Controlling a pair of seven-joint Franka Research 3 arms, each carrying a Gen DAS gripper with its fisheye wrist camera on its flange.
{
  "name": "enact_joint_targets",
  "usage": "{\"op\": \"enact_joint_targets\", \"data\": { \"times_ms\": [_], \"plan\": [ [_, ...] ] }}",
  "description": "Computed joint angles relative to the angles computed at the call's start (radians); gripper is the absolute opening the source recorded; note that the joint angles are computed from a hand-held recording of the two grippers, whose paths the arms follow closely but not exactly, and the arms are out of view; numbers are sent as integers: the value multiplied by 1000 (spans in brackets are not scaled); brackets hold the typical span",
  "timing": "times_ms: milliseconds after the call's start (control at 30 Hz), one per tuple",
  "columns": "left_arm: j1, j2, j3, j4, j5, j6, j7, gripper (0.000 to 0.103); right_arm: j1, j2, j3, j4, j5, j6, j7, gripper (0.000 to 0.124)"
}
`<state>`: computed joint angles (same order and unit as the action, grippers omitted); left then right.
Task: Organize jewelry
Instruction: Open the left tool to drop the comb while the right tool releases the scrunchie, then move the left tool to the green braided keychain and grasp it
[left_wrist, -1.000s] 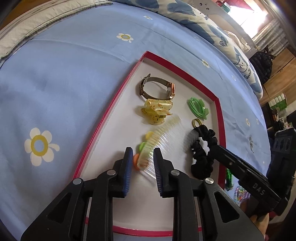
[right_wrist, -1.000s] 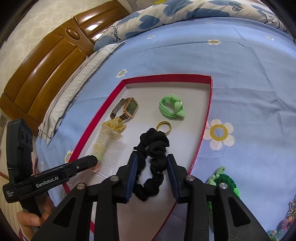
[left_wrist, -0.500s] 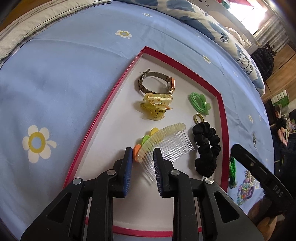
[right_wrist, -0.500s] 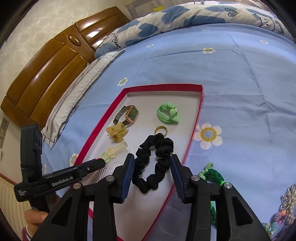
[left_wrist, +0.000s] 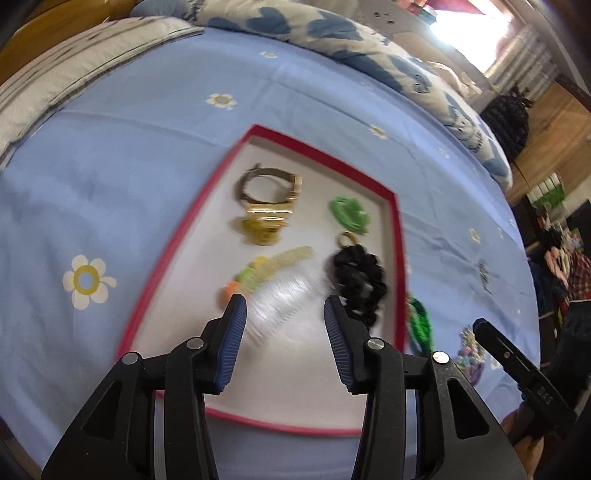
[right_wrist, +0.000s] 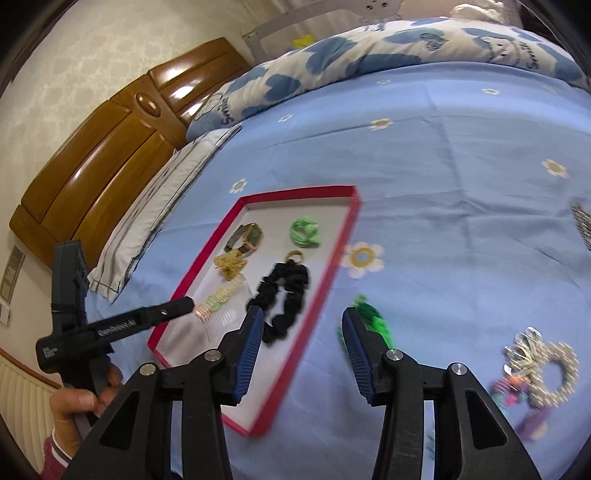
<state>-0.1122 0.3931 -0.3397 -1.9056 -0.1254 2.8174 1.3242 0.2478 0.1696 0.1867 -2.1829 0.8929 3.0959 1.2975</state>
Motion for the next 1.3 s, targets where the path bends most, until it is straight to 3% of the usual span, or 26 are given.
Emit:
{"op": "enact_joint_targets", "data": {
  "times_ms": [233,600,967,1100,1167,1300],
  "plan": [
    [-4,-38,-56,-21,-46,-8,86,47,9,-132,-36,-170,75,53,-3,47],
    [-57,-39,-91,-17,-123,-48,186,47,103,-305,-171,-423,77,130,126,49],
    [-131,-11,-84,14,-100,-90,205,47,181,-374,-278,-522,-24,192,240,49],
    [-148,12,-77,40,-79,-110,194,47,224,-380,-335,-540,-67,204,278,49],
    [-158,31,-72,62,-65,-125,186,47,278,-384,-398,-549,-93,211,297,49],
    [-180,74,-56,122,-22,-155,157,47,292,-383,-429,-557,-147,215,337,49]
  ]
}}
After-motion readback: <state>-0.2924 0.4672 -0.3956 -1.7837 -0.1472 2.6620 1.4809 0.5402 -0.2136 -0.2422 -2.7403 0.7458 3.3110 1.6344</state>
